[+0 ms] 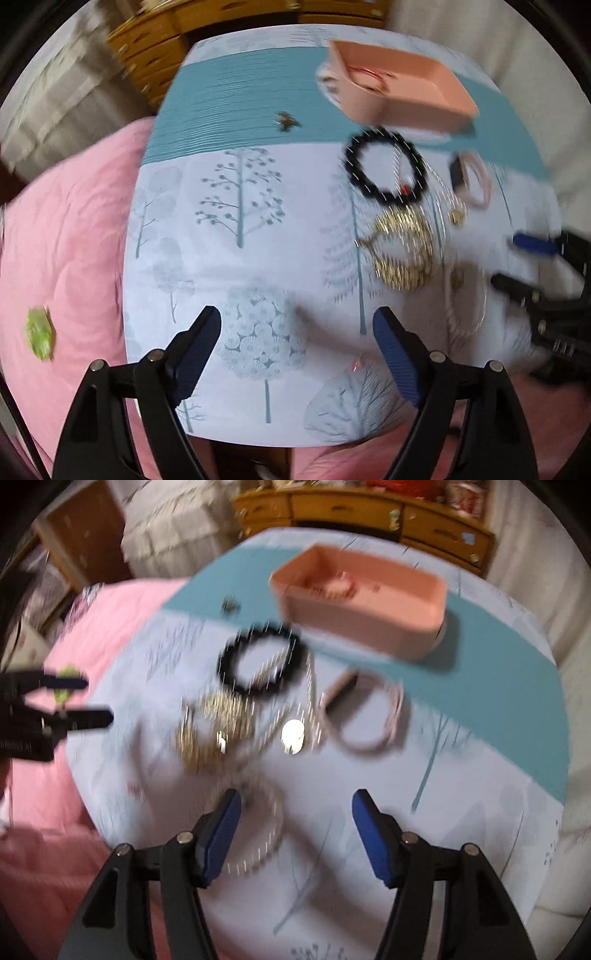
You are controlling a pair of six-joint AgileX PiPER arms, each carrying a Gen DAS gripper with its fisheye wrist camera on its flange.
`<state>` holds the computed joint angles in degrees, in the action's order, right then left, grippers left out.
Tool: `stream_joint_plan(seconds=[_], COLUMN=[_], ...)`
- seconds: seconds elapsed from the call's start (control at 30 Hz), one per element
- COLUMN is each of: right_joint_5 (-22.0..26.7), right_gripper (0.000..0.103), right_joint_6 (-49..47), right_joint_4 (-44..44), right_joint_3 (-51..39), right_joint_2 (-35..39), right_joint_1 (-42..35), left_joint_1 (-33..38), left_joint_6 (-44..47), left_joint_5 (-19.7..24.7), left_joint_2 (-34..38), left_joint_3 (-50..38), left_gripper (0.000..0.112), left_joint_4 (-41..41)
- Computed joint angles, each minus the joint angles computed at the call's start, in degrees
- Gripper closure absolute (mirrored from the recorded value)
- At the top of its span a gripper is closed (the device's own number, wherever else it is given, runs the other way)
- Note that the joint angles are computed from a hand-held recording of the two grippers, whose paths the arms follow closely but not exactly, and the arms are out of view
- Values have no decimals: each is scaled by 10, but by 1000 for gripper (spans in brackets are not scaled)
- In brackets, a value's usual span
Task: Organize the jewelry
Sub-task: 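Move the right tool to the white pearl bracelet while the left tool approaches the silver ring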
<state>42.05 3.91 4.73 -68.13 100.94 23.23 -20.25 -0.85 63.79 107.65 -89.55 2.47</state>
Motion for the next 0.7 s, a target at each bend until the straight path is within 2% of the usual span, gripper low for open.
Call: stream_joint_plan(seconds=[0.1, 0.23, 0.43, 0.57, 0.7], right_joint_5=[0, 4, 12, 7, -2], right_gripper=[41, 43, 67, 70, 70], right_joint_6=[17, -39, -93, -95, -99], right_joint_4=[-27, 13, 55, 50, 40], right_joint_3=[24, 28, 30, 38, 45], right_joint_2=[-7, -8, 8, 2, -2], right_joint_1=[16, 8, 0, 8, 17], left_joint_1=[-8, -9, -4, -12, -22], left_joint_6=[50, 95, 143, 135, 129], left_joint_5=[-42, -93, -185, -237, -259], left_joint_2=[-31, -67, -111, -126, -117], left_joint_3=[69, 160, 257, 298, 309], left_gripper=[29, 29, 31, 52, 62], left_joint_4=[-11, -56, -94, -81, -67])
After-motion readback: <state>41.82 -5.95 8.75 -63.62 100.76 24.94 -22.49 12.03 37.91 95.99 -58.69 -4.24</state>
